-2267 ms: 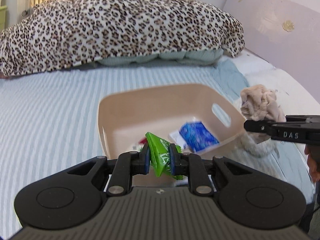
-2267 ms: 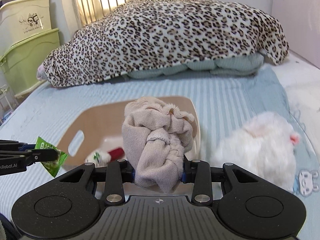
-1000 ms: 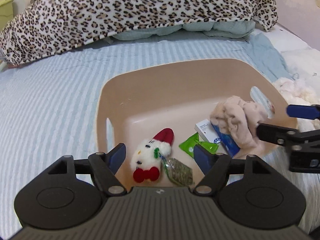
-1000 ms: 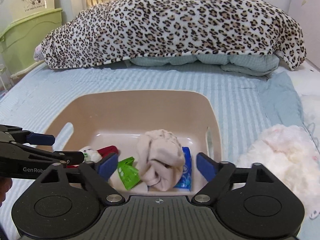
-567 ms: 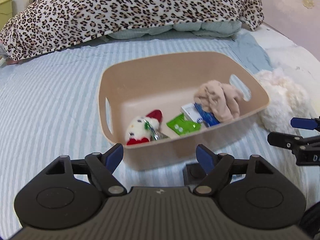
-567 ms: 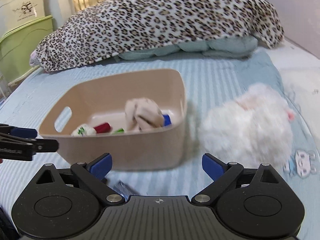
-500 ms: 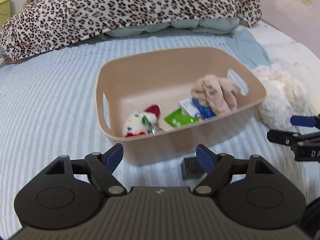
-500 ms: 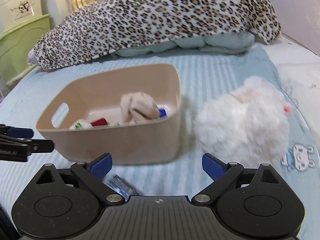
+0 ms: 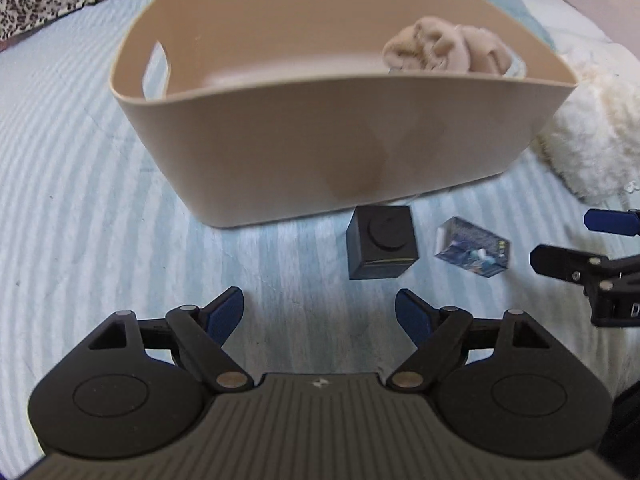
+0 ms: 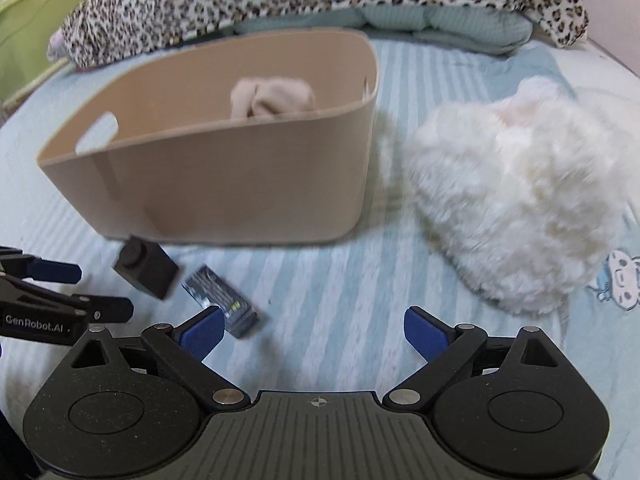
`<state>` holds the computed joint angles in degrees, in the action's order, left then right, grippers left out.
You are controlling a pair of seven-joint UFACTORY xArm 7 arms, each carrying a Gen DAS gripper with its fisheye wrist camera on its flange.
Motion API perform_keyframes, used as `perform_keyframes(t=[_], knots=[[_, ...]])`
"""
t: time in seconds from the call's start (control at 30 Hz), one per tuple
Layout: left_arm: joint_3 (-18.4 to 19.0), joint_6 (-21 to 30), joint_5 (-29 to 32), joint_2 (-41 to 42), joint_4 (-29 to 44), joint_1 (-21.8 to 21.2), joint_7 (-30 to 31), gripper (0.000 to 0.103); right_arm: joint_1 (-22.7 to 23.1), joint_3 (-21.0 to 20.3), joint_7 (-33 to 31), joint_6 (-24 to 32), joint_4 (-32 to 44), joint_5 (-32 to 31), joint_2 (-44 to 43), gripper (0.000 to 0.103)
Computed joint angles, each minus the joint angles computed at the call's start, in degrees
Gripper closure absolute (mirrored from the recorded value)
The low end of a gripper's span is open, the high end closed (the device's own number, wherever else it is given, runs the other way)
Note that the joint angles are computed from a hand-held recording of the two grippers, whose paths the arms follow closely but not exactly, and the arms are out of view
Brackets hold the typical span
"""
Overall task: Organize objects
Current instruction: 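Grasp the black cube with left tool while right tool grasps dark card box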
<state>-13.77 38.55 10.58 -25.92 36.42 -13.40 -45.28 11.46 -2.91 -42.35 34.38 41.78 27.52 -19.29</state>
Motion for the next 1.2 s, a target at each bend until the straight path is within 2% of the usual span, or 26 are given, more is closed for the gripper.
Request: perform_keyframes(t=[0.2, 0.47, 0.6, 0.67, 0.73, 0.83, 0.87, 0.9, 0.93, 1.03, 1.2], knots=[[-1.3, -3.2, 3.7, 2.2, -0.3, 1.3, -2.3, 0.019, 0.3, 0.8, -1.1, -0.2, 0.6, -0.5, 3.2, 0.005], [-1.5, -6.7, 5.6, 4.7, 1.5, 1.7, -5.0, 0.019, 0.5, 2.6, -2.8, -1.3, 0.7, -1.2, 5.1, 0.005], [-3.4, -7.1, 10.7, 5.4, 2.2, 3.6, -9.3, 0.02, 1.4, 2.5, -4.6, -2.0, 0.5, 0.0, 5.3, 0.005], [-2.8, -7.3, 11.3, 5.5, 2.0, 3.4, -9.5, 0.021, 1.8, 2.7, -5.3, -2.6, 0.6, 0.7, 5.6, 0.007], [-1.7, -8.3, 10.8, 4.9, 1.1, 2.8, -8.8, 0.033, 2.6, 2.5, -6.8, -2.4, 1.0, 2.8, 6.0, 0.015], [-1.0, -8.9, 10.4, 4.4, 0.3, 2.7, -7.4, 0.05, 3.6, 2.6, -9.4, -3.1, 1.7, 6.0, 6.9, 0.021], [-0.9, -9.2, 10.4, 4.4, 0.2, 2.8, -7.0, 0.055, 3.8, 2.8, -10.2, -3.5, 1.7, 6.7, 7.0, 0.027], [-0.7, -9.5, 10.4, 4.3, -0.1, 2.9, -6.5, 0.067, 4.1, 3.1, -10.6, -3.6, 1.8, 7.2, 7.1, 0.036], [-0.3, -9.8, 10.0, 4.2, -0.3, 2.7, -5.5, 0.07, 4.2, 3.2, -11.0, -3.4, 1.8, 7.6, 7.1, 0.043], [-0.1, -10.1, 9.0, 3.7, -0.8, 2.9, -4.4, 0.07, 4.6, 3.4, -12.3, -2.3, 1.6, 8.6, 6.5, 0.07], [-1.1, -9.3, 9.2, 2.5, -1.4, 3.5, -4.4, 0.07, 4.4, 3.4, -12.0, -0.9, 1.1, 8.8, 5.3, 0.076]])
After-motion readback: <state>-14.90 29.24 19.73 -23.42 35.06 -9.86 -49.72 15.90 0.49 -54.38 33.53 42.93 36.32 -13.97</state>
